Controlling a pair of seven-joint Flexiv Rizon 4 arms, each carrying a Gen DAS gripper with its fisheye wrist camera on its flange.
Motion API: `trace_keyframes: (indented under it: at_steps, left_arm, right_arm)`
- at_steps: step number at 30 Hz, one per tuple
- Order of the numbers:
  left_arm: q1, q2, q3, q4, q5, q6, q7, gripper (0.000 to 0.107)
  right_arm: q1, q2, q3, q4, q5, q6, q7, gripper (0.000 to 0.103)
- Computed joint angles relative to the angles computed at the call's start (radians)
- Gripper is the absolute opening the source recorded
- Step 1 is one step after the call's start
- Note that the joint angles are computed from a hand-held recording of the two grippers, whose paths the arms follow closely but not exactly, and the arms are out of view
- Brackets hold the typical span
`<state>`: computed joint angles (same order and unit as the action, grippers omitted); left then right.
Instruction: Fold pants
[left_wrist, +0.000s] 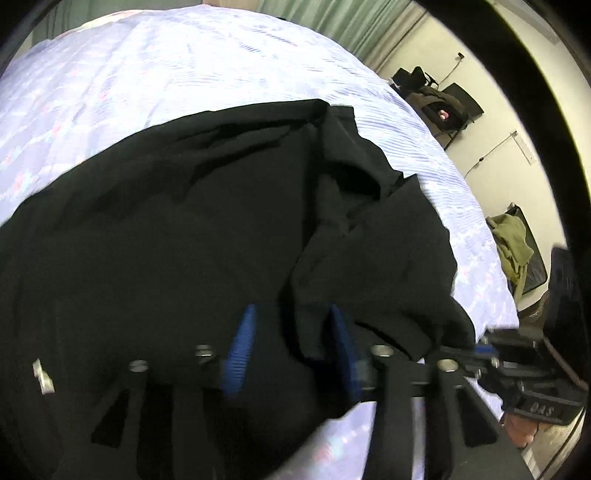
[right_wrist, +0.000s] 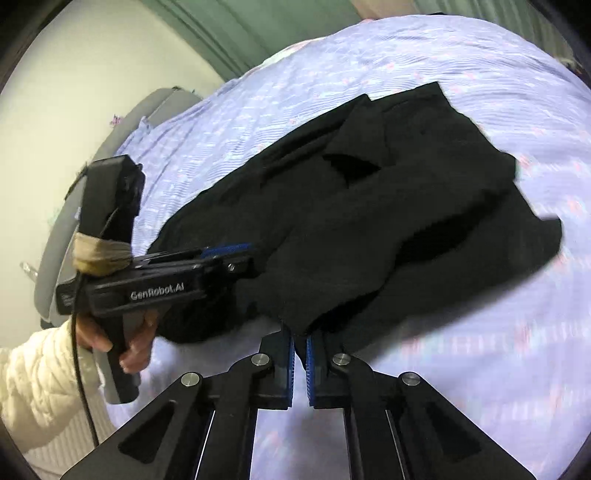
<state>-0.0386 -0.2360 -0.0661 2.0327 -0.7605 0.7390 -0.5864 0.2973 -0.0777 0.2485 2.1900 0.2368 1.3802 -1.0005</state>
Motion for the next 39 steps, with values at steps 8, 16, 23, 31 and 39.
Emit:
trace_keyframes:
  at_steps: [8, 16, 23, 31, 39]
  left_arm:
    - [-0.011, 0.059, 0.027, 0.1, 0.037, 0.014, -0.07, 0.055]
    - [-0.007, 0.157, 0.067, 0.133, 0.114, 0.023, -0.126, 0.067]
    - [0.064, 0.203, 0.137, 0.148, 0.08, 0.291, -0.13, 0.076]
    - [0.103, -0.034, 0.118, -0.026, 0.251, 0.504, -0.318, 0.076]
    - [0.22, -0.121, 0.038, -0.094, 0.134, 0.309, -0.43, 0.05]
  right_arm:
    - [0.048, 0.037, 0.024, 0.068, 0.04, -0.101, 0.137, 0.005]
    - [0.08, 0.084, 0.007, 0.028, -0.158, -0.305, 0.278, 0.035]
    - [-0.035, 0.198, 0.007, 0.075, -0.75, -0.344, 0.689, 0.06]
    - [0.007, -0.086, -0.104, -0.187, -1.015, -0.504, 0.792, 0.06]
    - [0.064, -0.177, -0.135, -0.234, -0.902, -0.467, 0.892, 0.06]
